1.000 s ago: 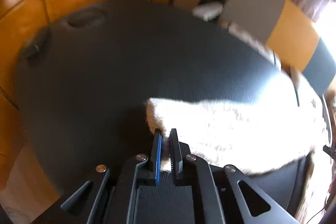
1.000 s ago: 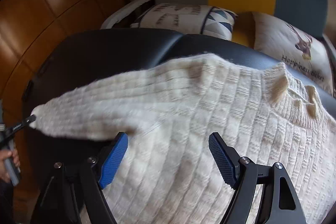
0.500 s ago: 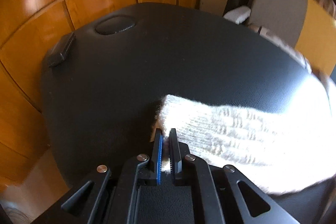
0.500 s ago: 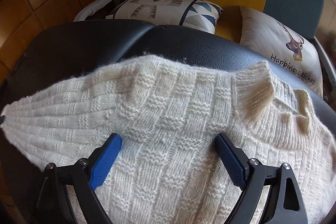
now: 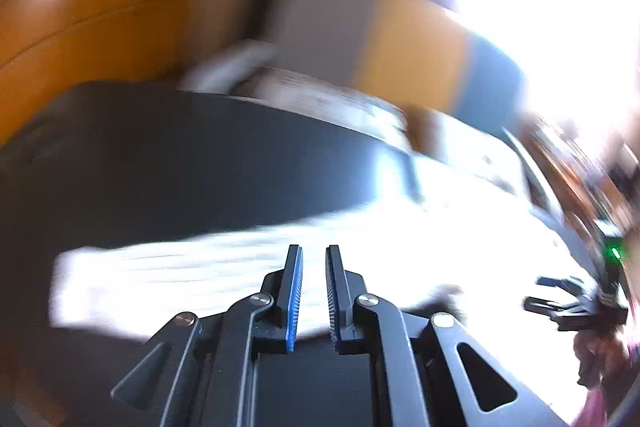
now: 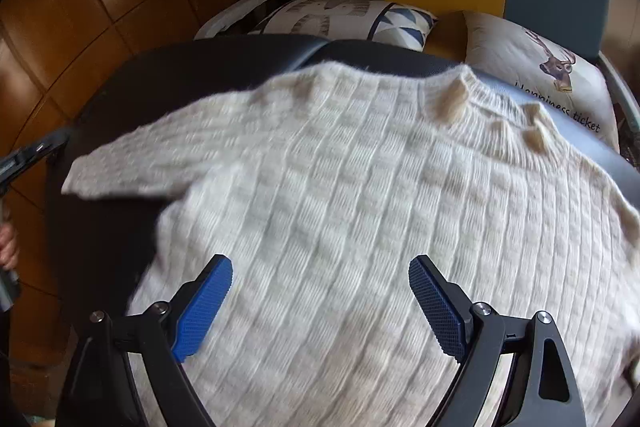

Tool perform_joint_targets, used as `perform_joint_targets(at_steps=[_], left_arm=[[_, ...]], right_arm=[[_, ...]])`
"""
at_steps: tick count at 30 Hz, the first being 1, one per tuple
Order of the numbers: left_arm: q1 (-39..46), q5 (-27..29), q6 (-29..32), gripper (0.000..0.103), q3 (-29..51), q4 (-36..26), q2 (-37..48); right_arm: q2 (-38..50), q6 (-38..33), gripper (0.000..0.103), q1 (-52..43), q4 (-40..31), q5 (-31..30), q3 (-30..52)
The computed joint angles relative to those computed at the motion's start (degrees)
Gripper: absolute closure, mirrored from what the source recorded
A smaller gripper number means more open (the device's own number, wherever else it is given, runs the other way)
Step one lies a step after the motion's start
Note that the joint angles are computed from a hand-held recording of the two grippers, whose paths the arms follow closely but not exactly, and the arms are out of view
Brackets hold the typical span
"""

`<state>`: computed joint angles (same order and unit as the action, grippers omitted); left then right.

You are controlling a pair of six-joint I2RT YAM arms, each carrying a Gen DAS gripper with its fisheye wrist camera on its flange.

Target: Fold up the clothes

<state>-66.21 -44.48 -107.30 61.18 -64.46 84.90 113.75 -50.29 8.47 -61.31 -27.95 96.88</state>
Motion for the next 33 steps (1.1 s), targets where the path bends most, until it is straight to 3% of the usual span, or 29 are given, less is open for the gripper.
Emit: perform_joint_targets(at_steps=[2,3,5,7,11,14,17,19,23,25,30,33], left_arm=[[7.7,4.1,21.4,0.094,2.1,16.5,4.8],[10.6,6.6,27.7,0.094,4.6,20.8,8.4],[15.5,11.5,37.3,0.094,11.8,25.7,16.8],[18.7,15.3,40.9,0.094,14.0,26.4,20.1],[18.1,16.2,36.1,0.093,20.7,17.9,28.7],[19.8,15.4,36.2,0.093,20.0,20.0,28.6],[20.6,14.8,37.3,0.098,23.0,16.3,30.1],[22.8,15.6,40.4,0.099,22.3,17.4,30.1],[23.0,15.1,38.0,0.098,10.5,21.8,18.3],[19.4,14.1,35.8,0.097,9.7,22.9,14.4],[7.8,13.5,31.1,0.096,17.1,22.0,16.8],[0.4,13.2,25.6,0.096,22.9,19.9,22.7]], right_arm=[[-2.9,-0.8,0.012,0.0,3.6,2.2,-5.2],[-3.2,-0.8,0.012,0.2,5.0,3.4,-6.5],[-3.6,-0.8,0.012,0.0,6.7,5.2,-8.7],[-3.6,-1.2,0.012,-0.5,7.2,6.4,-10.1],[-4.4,-3.1,0.012,-2.5,10.1,5.1,-13.4],[-4.8,-3.6,0.009,-3.3,12.0,4.0,-15.0],[-4.7,-2.3,0.006,-3.1,12.6,3.6,-15.0],[-4.4,-2.1,0.006,-3.6,11.7,2.5,-14.3],[-2.9,-3.5,0.006,-8.0,3.4,-3.0,-8.4],[-2.4,-5.6,0.006,-11.3,-1.2,-5.2,-5.4],[-0.3,-11.1,0.006,-20.5,-10.4,-5.8,0.0],[0.6,-13.3,0.006,-26.2,-10.9,-3.8,1.0]])
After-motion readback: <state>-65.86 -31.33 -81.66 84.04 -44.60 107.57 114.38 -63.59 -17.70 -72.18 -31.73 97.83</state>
